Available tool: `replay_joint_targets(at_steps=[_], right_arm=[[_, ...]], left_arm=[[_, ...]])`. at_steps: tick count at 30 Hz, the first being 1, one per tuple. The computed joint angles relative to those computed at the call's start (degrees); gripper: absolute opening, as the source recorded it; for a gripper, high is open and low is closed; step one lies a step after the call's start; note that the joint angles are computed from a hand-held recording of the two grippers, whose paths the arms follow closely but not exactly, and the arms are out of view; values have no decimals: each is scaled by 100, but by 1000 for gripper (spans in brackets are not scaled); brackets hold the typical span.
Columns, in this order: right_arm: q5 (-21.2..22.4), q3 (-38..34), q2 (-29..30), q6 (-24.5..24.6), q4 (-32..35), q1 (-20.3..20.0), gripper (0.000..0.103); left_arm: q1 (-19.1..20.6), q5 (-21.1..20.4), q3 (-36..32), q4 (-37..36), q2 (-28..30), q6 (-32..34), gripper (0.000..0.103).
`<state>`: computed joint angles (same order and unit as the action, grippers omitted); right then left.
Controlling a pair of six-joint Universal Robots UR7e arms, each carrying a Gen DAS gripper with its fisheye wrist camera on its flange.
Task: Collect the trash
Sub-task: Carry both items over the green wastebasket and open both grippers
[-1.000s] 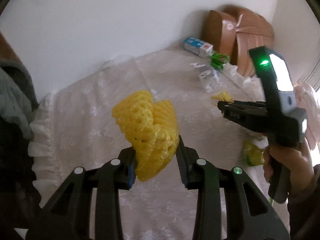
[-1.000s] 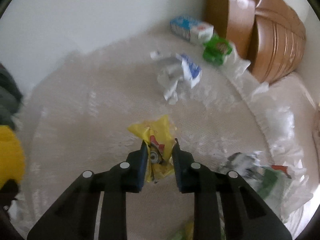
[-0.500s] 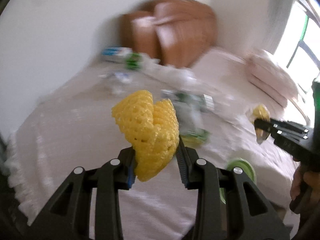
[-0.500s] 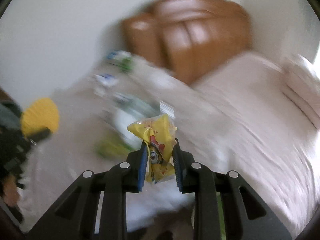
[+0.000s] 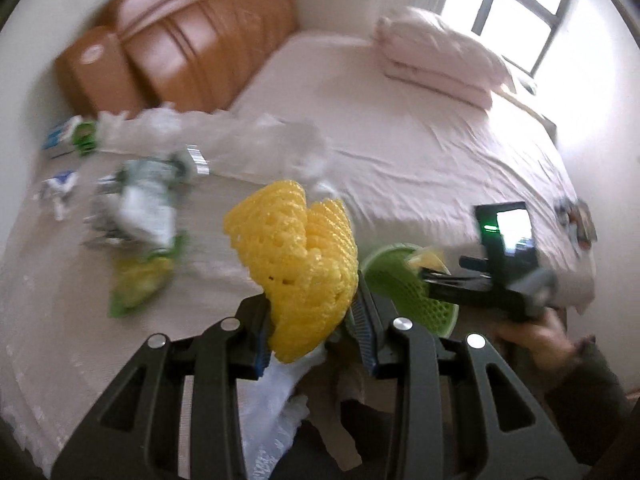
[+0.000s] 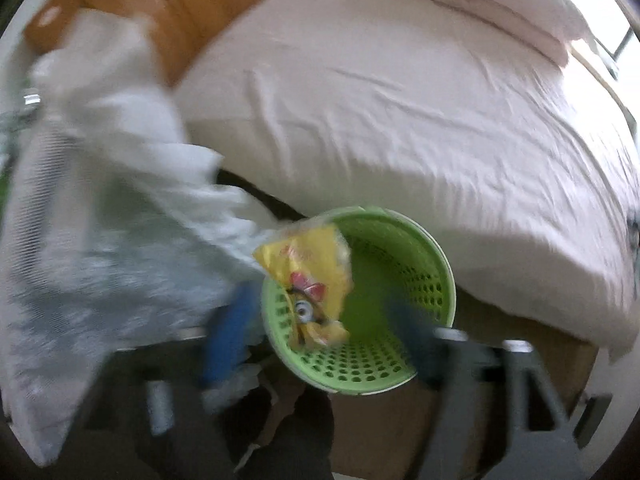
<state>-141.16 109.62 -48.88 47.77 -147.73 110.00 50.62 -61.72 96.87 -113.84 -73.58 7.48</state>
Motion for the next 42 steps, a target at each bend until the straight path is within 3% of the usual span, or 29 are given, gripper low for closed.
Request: replay_joint_targets(at_steps=[4, 7, 12, 14, 15, 17, 19, 24, 28, 33, 39, 42], right_arm=[[155, 503, -349, 420, -58, -333, 91], [100, 827, -735, 670, -37, -306, 96], [-551, 1335, -1560, 926, 518, -216, 96], [-804, 1521, -1992, 1318, 972, -102, 96], [-866, 1575, -2151, 1493, 1148, -54, 97], [-981, 1719, -2481, 1854, 1417, 39, 100], [-1073, 1826, -2764, 2178, 1627, 121, 100], [-1188, 2000, -3096, 2447, 1728, 207, 100], [-1169, 2012, -3108, 2321, 1597, 214, 100], [-1139, 1787, -2892, 1746, 1302, 256, 100], [-1205, 1168, -2239, 530, 445, 521, 100], [-1190, 710, -1761, -425, -302, 754, 100]], left_arm=[[-195, -75, 171, 73, 222, 111, 33], [-340, -94, 292, 24, 486, 273, 33], [-505, -357, 342, 98, 1006, 452, 34], [-583, -396, 385, 70, 1213, 563, 35], [-602, -494, 386, 69, 1336, 633, 38], [-650, -604, 375, 112, 1563, 698, 55], [-731, -515, 465, 21, 1641, 708, 82], [-884, -452, 568, -176, 1691, 705, 91], [-946, -497, 611, -520, 1603, 688, 95], [-951, -486, 611, -771, 1401, 570, 95], [-846, -333, 535, -1001, 846, 316, 95], [-777, -123, 506, -1128, 446, 183, 95]])
